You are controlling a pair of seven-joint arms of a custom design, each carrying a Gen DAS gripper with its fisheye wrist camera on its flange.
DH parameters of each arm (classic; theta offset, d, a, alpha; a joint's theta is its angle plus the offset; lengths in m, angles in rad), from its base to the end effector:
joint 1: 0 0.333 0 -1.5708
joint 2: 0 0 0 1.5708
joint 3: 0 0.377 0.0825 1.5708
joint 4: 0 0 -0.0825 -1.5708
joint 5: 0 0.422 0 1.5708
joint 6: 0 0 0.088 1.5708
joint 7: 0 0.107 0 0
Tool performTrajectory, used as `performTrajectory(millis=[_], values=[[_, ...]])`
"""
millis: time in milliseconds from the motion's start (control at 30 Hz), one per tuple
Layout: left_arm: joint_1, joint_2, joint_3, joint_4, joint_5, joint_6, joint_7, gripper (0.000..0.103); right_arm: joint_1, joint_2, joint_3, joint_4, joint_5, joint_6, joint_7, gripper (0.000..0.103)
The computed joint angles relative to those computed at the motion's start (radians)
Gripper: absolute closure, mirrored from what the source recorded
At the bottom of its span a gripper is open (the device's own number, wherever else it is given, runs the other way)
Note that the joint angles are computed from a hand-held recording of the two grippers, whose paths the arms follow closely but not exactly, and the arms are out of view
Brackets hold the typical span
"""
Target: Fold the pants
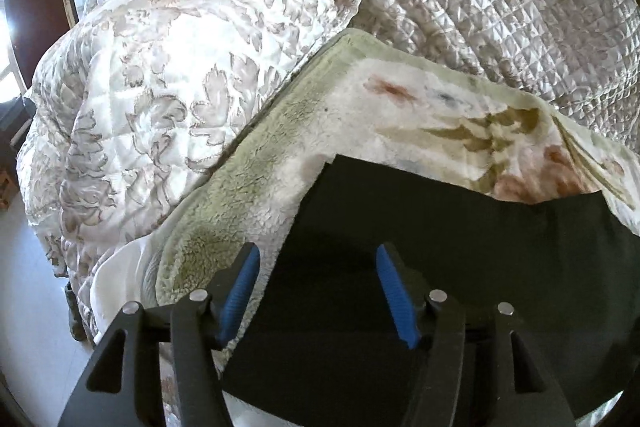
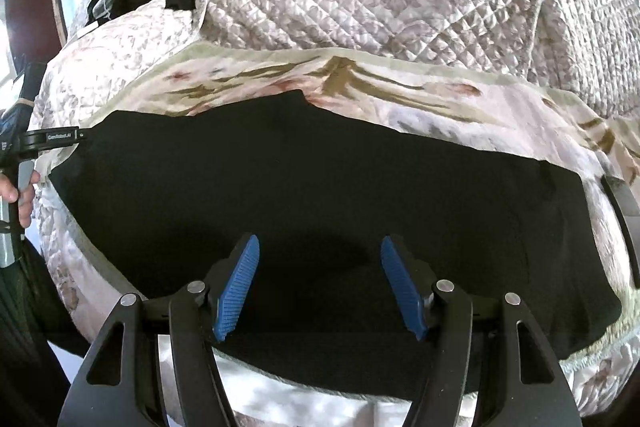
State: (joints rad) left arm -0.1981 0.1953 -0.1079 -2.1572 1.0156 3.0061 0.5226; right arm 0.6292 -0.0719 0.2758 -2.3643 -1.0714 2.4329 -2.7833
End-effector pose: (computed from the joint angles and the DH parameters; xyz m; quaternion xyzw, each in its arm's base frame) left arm 0.5757 -0.2440 0.3942 -0.5862 0.7289 -0.2610 0.2384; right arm 0.3284 0.4158 0.4042 -0.5812 0.7245 -0.2630 0.2612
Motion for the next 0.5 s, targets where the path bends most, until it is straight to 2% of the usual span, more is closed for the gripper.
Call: performTrajectory(millis=[67, 133, 267, 300, 333, 467, 500], values=[[0.009, 0.018, -0.008, 0.009, -0.027, -0.002, 0.027, 0.035, -0.002, 0.009, -0.003, 0.009, 0.000, 0.004, -0.015, 0.039], [0.000, 0.032, 0.005, 0.019, -0.018, 0.003, 0.006, 0.027, -0.005, 0.017, -0.008, 0.017, -0.001, 0.012, -0.029, 0.039], [-0.009, 0.045, 0.020, 0.024, -0.005, 0.027, -0.017, 0.026, -0.009, 0.029, -0.014, 0.025, -0.019, 0.024, -0.025, 0.039], [-0.015, 0.045, 0.025, 0.026, 0.007, 0.026, -0.023, 0.029, -0.009, 0.030, -0.014, 0.024, -0.025, 0.028, -0.018, 0.039], [-0.012, 0.046, 0.020, 0.025, 0.005, 0.033, -0.013, 0.039, -0.009, 0.030, -0.015, 0.023, -0.028, 0.033, -0.013, 0.039], [-0.039, 0.047, 0.031, 0.034, 0.063, 0.034, -0.023, 0.063, -0.009, 0.024, -0.015, 0.010, -0.044, 0.042, 0.014, 0.039], [-0.034, 0.047, 0.023, 0.034, 0.053, 0.036, -0.013, 0.073, -0.010, 0.023, -0.016, 0.007, -0.051, 0.048, 0.023, 0.039]])
